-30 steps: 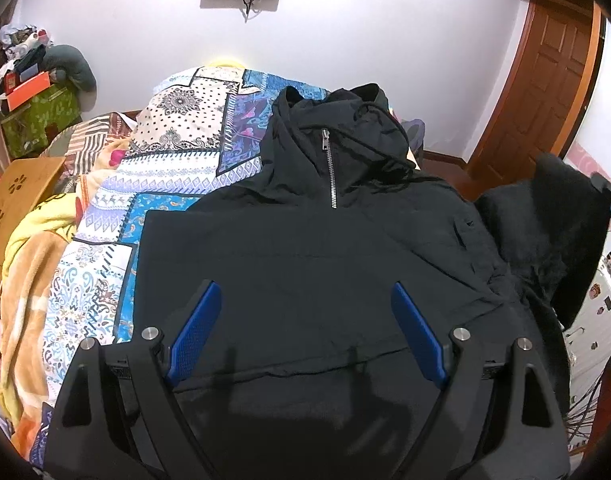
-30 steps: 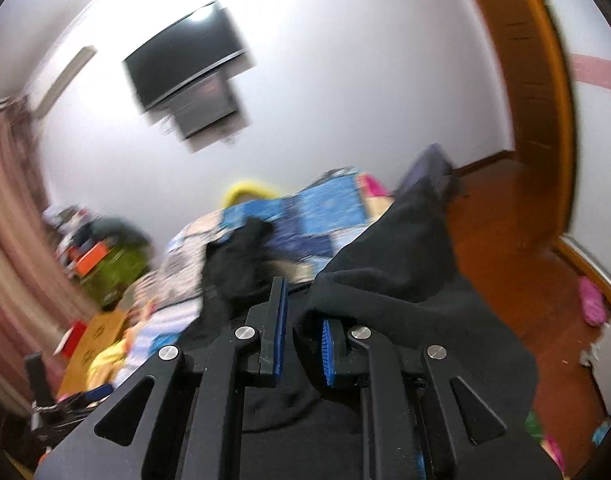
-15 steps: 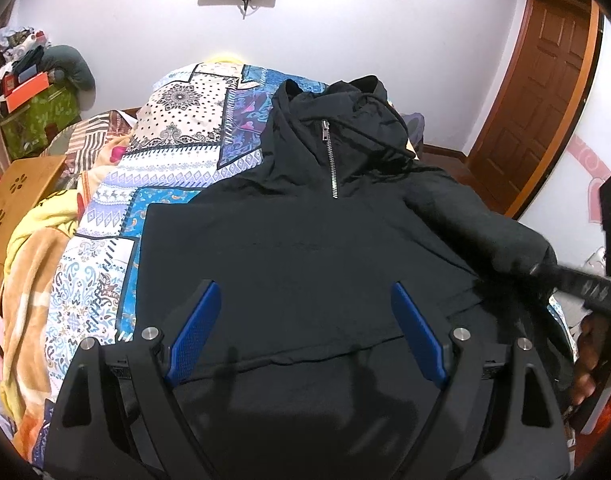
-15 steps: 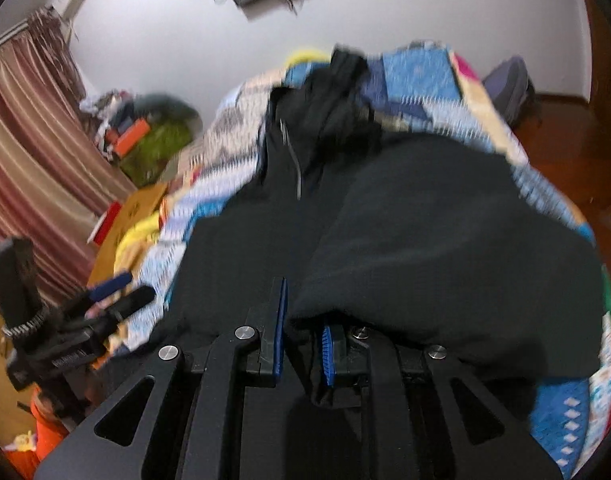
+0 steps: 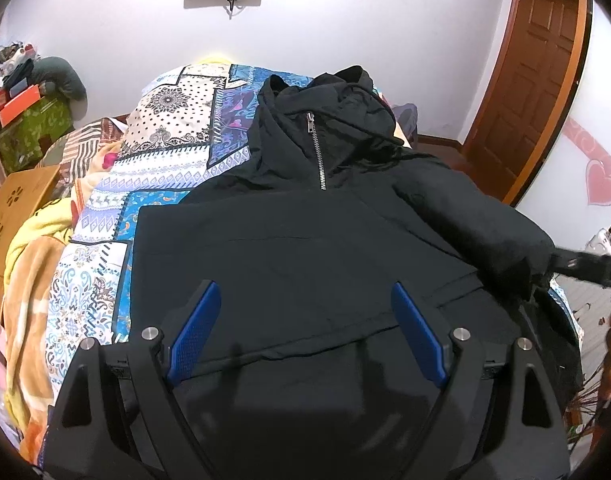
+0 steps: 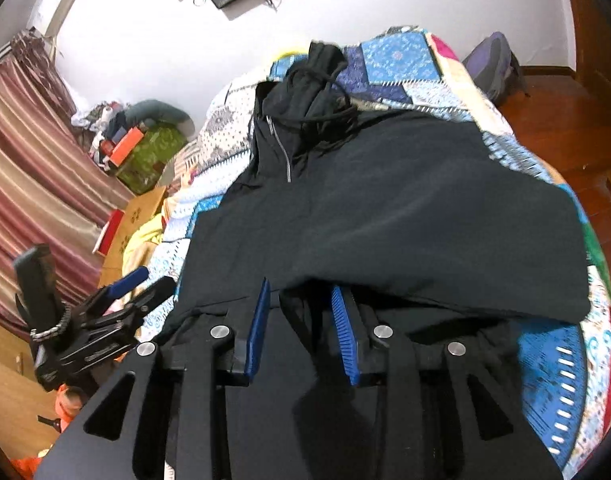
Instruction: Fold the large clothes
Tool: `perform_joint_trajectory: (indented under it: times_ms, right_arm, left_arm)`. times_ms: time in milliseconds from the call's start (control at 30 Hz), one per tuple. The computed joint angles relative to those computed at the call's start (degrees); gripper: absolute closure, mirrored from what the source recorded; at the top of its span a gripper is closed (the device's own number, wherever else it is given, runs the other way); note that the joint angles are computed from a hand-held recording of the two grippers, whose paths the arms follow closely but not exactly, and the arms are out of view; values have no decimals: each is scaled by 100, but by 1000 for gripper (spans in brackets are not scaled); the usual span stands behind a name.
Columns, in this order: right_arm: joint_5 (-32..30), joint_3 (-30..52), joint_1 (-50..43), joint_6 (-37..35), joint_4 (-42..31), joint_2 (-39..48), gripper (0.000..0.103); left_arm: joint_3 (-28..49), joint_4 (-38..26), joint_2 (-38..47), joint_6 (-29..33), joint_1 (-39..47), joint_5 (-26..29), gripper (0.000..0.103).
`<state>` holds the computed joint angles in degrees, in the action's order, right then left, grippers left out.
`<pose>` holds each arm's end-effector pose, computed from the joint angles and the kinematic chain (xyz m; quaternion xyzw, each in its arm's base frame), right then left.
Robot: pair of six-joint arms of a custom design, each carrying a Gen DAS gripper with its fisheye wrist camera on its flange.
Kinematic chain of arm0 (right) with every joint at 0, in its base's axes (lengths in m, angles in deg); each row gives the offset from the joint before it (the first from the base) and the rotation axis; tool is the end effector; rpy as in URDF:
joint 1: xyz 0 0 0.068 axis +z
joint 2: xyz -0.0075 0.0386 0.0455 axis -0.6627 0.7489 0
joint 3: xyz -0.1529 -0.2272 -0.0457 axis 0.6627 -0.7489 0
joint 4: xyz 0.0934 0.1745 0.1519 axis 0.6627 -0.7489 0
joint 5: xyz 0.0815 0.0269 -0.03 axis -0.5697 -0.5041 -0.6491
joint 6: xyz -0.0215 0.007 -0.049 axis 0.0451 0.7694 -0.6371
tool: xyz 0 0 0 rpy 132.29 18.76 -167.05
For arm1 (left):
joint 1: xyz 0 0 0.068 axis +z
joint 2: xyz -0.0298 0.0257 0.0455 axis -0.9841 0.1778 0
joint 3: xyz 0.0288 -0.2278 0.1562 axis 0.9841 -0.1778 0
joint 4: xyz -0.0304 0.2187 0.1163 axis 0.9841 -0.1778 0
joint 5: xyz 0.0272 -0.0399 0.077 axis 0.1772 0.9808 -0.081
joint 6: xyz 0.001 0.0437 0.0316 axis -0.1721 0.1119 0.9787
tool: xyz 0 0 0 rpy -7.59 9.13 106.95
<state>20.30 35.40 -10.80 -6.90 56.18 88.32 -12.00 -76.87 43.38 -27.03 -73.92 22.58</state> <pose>0.2322 0.1471 0.2421 -0.0809 0.9196 0.2665 0.2770 0.2568 0.0190 0.1914 -0.0072 0.9260 -0.0747 0.3700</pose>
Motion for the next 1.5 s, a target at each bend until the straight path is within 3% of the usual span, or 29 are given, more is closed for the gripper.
perform_joint_trajectory:
  times_ms: [133, 300, 500, 700, 1167, 1233, 1400, 1500]
  right_arm:
    - [445, -179, -74, 163, -76, -621, 71]
    - [828, -386, -509, 507, -99, -1214, 41]
    - [469, -717, -1374, 877, -179, -1380, 41]
    - [-562, -1353, -2310, 1455, 105, -1276, 40]
    - [-1458, -1541, -2927, 2223, 1246, 6, 41]
    - [-1202, -1573, -2862, 2354, 1467, 23, 42]
    - [-934, -1537, -2733, 2196, 1629, -48, 76]
    - [-625, -1393, -2503, 1954, 1486, -222, 87]
  left_arm:
    - [14, -17, 16, -10, -9, 3, 16]
    - [17, -25, 23, -23, -14, 8, 16]
    - [3, -68, 42, -70, -10, 44, 16]
    - [-14, -43, 87, -66, -53, -6, 16]
    - [-9, -30, 133, -83, -48, -50, 16]
    - [-16, -51, 99, -78, -15, -21, 16]
    - [-32, -57, 47, -27, 43, 2, 16]
    - [-36, -47, 20, 6, 105, 31, 16]
